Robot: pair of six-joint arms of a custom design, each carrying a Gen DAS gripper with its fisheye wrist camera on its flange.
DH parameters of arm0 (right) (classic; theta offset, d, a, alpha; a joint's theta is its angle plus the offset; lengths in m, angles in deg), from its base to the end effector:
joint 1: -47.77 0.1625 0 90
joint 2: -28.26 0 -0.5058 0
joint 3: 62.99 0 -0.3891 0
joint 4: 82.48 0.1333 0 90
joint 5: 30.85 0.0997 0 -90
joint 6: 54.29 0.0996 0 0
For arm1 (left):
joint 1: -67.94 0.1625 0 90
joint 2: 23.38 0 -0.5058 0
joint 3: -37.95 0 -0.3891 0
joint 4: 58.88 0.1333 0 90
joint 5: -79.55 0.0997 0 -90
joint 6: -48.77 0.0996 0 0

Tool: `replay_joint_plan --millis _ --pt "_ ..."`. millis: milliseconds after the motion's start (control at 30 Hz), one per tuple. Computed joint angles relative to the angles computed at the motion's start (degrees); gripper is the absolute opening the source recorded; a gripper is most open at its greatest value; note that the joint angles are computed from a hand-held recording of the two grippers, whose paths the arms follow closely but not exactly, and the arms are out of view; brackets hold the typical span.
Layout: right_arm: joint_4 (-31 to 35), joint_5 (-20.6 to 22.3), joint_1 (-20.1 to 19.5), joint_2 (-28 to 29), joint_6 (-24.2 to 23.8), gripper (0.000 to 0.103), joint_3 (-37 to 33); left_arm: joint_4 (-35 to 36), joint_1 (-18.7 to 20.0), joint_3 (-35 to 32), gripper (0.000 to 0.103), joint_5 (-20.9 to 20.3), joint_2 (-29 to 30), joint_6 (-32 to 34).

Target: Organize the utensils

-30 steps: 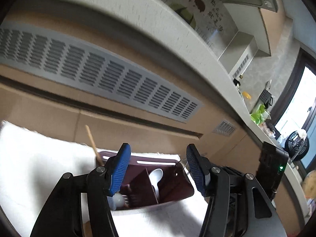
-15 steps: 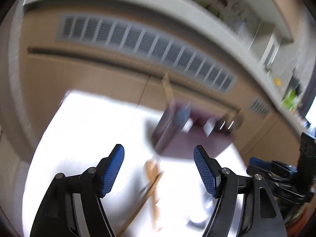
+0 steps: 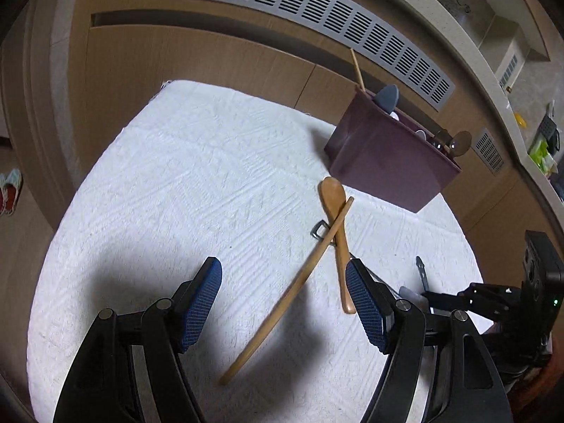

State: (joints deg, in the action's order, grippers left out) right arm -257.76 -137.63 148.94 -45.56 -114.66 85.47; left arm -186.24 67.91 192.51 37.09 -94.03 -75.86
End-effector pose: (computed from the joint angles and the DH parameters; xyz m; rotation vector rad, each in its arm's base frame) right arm 0.1722 -0.3325 0.1978 1.6045 -2.2930 0.0651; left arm -0.2287 -0.2067 0.1342 -0.2688 2.3326 -1.2655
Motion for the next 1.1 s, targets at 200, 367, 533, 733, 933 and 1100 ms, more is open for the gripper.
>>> replay_joint_plan --millis 200,367,533,733,933,1100 --pt "-9.4 -0.2 0.9 1.7 -4.2 0.031 2.8 -3.6 1.5 -0.1 0.073 0.7 1.1 3.4" --pt "0.3 5.3 -2.7 -6.7 0.1 0.031 -1.0 -10.7 4.0 -0.2 0.073 0.9 3.7 9.5" --pt "-0.2 6.4 -7.0 -10.9 2.4 0.03 -2.9 -19.9 9.1 -1.8 0.073 2.5 7.1 19.8" --pt "1.0 5.8 -12.8 -13.2 1.8 0.031 -2.7 -18.7 19.8 -8.9 0.067 5.2 8.7 32.7" --pt "0.9 7.1 -15.6 -13.8 0.1 0.031 -0.9 -10.1 26.2 -16.3 0.052 5.4 10.8 37.4" --pt "0.7 7.9 -16.6 -13.4 -0.5 0.031 -0.7 -3.0 27.3 -19.7 0.049 5.2 11.9 35.2"
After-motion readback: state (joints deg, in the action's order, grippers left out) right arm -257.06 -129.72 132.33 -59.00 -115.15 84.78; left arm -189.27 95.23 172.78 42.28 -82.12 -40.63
